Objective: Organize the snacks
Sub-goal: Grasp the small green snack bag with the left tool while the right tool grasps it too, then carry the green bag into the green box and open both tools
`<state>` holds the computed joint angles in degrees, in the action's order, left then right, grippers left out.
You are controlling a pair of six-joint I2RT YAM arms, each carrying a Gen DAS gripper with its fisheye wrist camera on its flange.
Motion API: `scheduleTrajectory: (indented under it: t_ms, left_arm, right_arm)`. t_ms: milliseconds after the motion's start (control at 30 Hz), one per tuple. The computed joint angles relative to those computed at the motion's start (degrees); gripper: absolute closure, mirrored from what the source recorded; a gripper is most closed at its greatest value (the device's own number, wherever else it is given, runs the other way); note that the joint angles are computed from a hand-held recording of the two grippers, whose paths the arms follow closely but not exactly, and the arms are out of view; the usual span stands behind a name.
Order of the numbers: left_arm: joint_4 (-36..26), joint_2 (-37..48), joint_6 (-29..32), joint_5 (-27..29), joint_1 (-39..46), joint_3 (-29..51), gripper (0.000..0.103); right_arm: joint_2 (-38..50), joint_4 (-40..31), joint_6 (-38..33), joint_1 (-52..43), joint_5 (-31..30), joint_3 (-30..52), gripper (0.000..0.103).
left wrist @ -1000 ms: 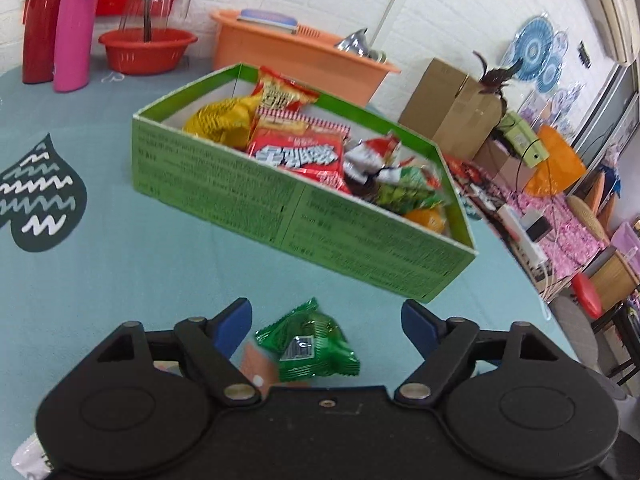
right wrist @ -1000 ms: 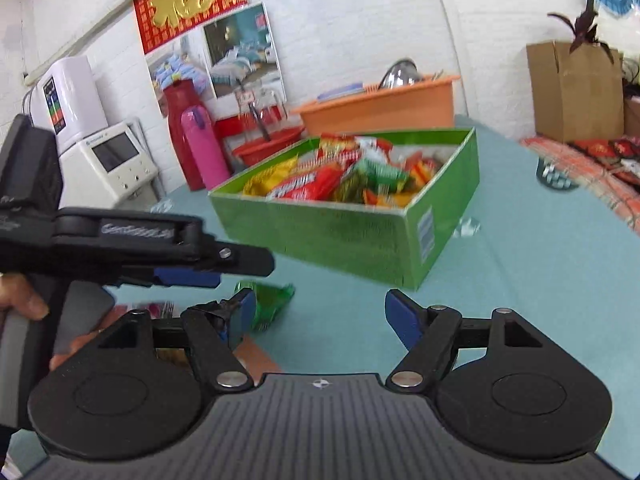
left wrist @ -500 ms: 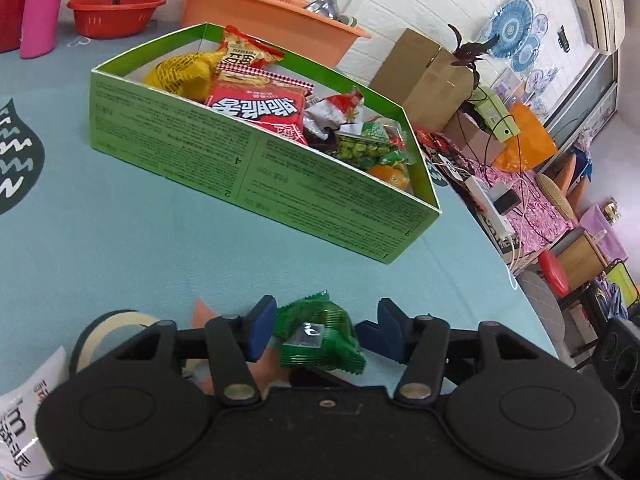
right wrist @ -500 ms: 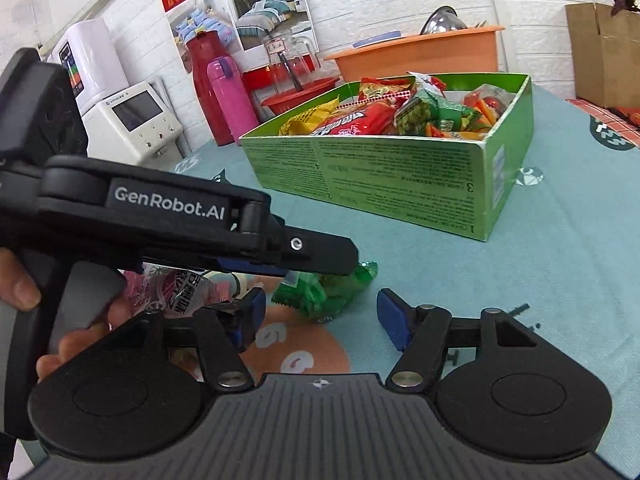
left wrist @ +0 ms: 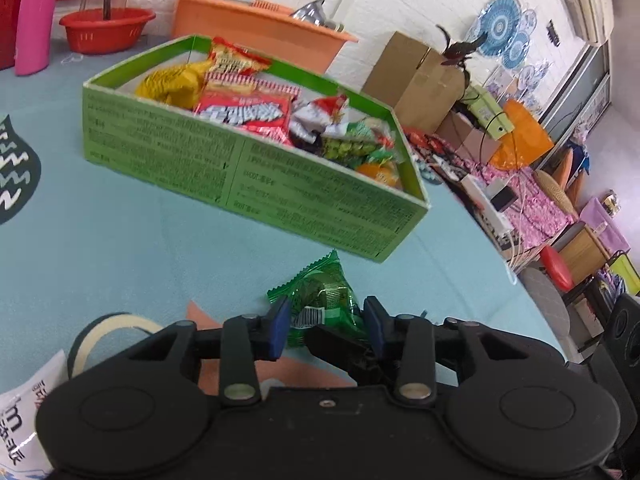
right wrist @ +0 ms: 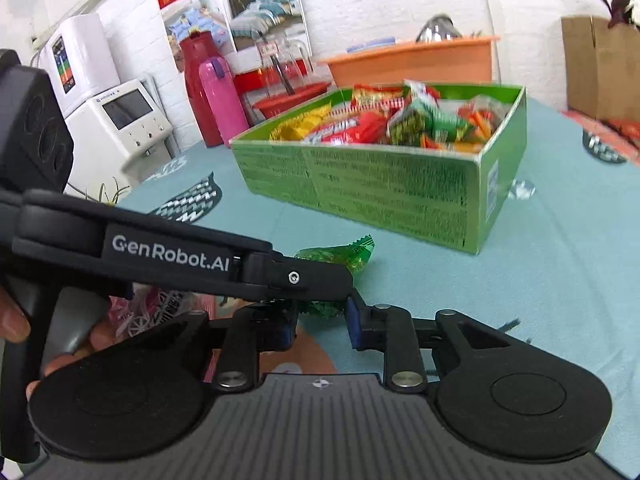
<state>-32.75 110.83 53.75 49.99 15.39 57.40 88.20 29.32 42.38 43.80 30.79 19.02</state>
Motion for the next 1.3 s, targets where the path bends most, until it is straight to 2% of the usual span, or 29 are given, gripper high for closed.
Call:
scheduleTrajectory:
  t_ms: [233, 367, 467, 633, 867, 1000, 1067, 1100, 1133, 1167, 1200, 1267, 1300]
  left_arm:
    - [-1.1, -7.6, -0.7, 5.9, -0.1, -1.3, 0.031]
    - [0.4, -10.0, -4.6, 7.7, -2.4, -0.5, 0.031]
    - [4.2, -10.6, -9.6, 8.3, -5.6, 0.0, 0.031]
    - [12.4, -9.7, -17.8, 7.9, -11.0, 1.1, 0.031]
    - [19.3, -2.9, -26.8, 4.4, -17.6, 6.8, 0.031]
    - [22.1, 0.5, -29.7, 2.9, -19.7, 9.2, 0.030]
    - [22.5, 2.1, -30.3, 1.5, -20.6, 10.5, 0.026]
    - [22.3, 3.2, -30.3, 0.9, -20.8, 11.2, 0.018]
    - [22.5, 3.8, -30.3, 0.8, -20.9, 11.3, 0.000]
    - [23.3, 4.0, -30.5, 0.9, -20.9, 10.9, 0.000]
    - [24.1, 4.0, -30.6, 1.3, -20.6, 10.3, 0.000]
    - [26.6, 2.9, -31.6, 0.9, -20.4, 8.3, 0.000]
    - [27.9, 2.2, -32.2, 0.7, -20.2, 7.1, 0.000]
  right_arm:
    - [-7.5, 0.8, -5.4, 1.2, 5.9, -1.5, 0.061]
    - [-10.9, 2.9, -10.1, -1.7, 6.0, -2.1, 0.061]
    - [-12.9, 4.2, -12.6, -4.3, 5.9, -2.6, 0.061]
    - [-13.0, 9.1, -16.5, -11.4, 2.4, -3.4, 0.061]
    - [-6.4, 17.4, -19.5, -22.0, -5.2, -2.9, 0.061]
    - [-1.4, 22.0, -20.1, -26.5, -9.1, -2.1, 0.061]
    - [1.2, 24.1, -20.5, -28.0, -10.8, -1.7, 0.059]
    - [2.7, 24.8, -20.7, -28.7, -11.6, -1.3, 0.058]
    - [4.1, 25.3, -20.5, -28.8, -10.9, -1.0, 0.054]
    - [5.3, 25.2, -20.5, -28.5, -9.6, -0.6, 0.043]
    - [6.2, 25.3, -21.0, -28.3, -8.7, -0.5, 0.038]
    - [6.9, 25.2, -21.5, -28.2, -7.7, -0.6, 0.012]
    - [6.7, 25.1, -21.3, -28.0, -7.3, -0.8, 0.008]
